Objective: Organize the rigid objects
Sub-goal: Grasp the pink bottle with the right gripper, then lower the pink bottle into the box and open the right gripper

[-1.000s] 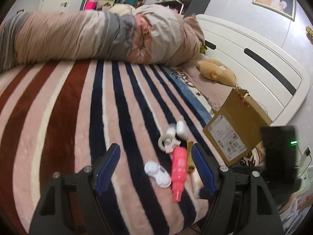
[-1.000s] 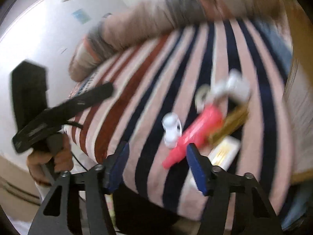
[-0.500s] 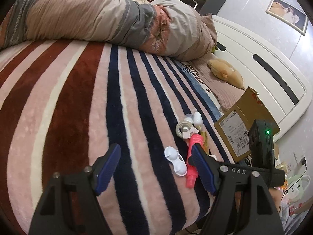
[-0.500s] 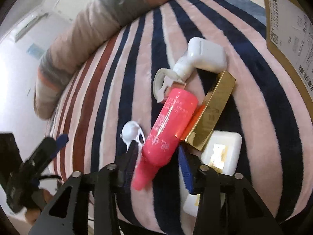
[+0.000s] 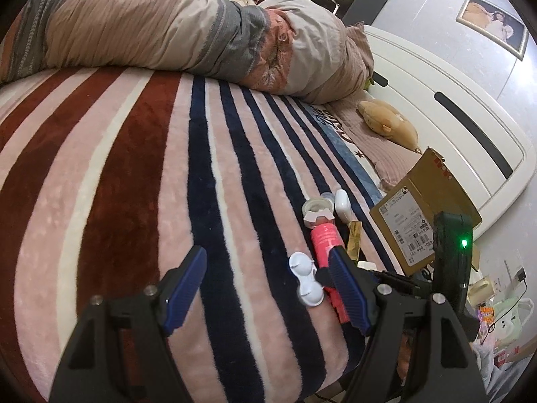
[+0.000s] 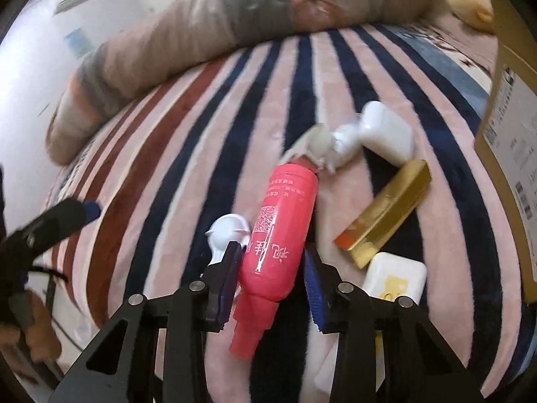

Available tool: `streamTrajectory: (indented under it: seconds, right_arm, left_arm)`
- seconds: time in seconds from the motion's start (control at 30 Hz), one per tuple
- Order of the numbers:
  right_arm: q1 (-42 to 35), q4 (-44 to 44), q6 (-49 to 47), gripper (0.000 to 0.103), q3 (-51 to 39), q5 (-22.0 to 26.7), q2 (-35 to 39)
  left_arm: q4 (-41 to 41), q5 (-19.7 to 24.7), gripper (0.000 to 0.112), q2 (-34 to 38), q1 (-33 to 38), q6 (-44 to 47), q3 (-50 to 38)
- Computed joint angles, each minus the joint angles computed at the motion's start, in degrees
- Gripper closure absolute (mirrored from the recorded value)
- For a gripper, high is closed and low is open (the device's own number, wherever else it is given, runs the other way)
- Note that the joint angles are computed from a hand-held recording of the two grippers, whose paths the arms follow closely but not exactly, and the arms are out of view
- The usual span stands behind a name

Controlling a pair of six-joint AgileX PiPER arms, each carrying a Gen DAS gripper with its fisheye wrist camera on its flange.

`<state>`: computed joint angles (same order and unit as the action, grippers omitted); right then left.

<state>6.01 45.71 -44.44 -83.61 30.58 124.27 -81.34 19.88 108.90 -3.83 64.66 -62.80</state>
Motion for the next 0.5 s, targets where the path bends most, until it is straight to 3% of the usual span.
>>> streamTrajectory:
  seconds: [0.27, 0.5]
  right_arm:
    - [-0.57, 5.27, -10.53, 0.071, 2.56, 1.26, -2.79]
    - [-1.17, 16.93, -30.41, 0.071, 4.54, 9.07, -7.83]
  left_arm:
    - [-0.62, 2.27, 0.040, 0.05, 0.28, 0.68, -0.73]
    - [-4.18, 13.46, 0.043, 2.05, 1.08, 4.25, -5.29]
